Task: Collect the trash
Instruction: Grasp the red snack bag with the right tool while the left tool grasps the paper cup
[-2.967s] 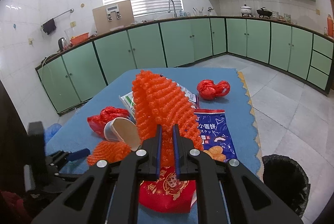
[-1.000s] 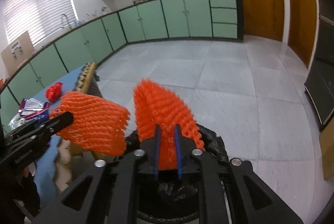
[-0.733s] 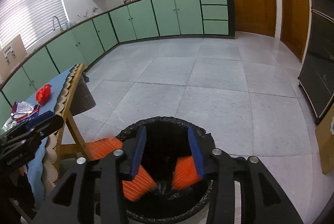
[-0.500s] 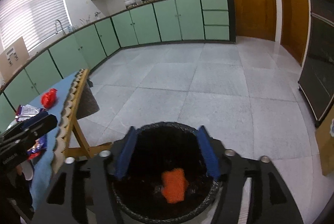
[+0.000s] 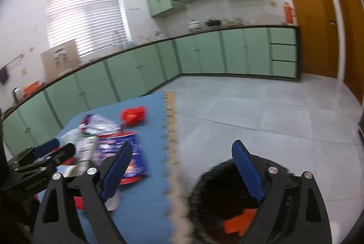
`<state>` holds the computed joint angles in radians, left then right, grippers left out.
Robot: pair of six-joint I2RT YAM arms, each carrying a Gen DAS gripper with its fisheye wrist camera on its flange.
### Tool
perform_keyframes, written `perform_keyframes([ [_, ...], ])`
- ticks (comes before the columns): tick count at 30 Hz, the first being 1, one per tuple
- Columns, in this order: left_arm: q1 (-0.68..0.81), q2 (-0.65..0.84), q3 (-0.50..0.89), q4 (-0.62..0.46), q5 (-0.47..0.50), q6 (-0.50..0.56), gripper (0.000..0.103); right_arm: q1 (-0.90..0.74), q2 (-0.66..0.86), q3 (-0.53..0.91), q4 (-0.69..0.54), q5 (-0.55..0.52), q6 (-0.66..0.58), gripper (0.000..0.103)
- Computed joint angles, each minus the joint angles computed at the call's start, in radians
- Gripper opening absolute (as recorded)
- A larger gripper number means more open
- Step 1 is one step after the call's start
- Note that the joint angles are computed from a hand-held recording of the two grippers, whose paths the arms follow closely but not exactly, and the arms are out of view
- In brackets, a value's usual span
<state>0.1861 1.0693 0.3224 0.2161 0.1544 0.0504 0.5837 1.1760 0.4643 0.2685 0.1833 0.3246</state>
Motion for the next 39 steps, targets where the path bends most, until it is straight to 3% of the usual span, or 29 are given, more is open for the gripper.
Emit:
perform_keyframes([
  [9,0.324,-0.043,-0.041,-0.081,0.140,0.094,0.072,0.242,0.174,0.052,0.060,0.101,0.085,0.088],
  [16,0.466,-0.014,-0.070,-0.066,0.205,0.167,0.072,0.383,0.278,0.111,0.038,0.217,0.100,0.094],
  [26,0.566,0.090,-0.057,-0.031,0.263,0.214,0.072,0.469,0.428,0.212,-0.016,0.318,0.103,0.097],
  [39,0.562,0.129,-0.050,-0.009,0.273,0.222,0.072,0.463,0.528,0.263,-0.055,0.317,0.135,0.097],
])
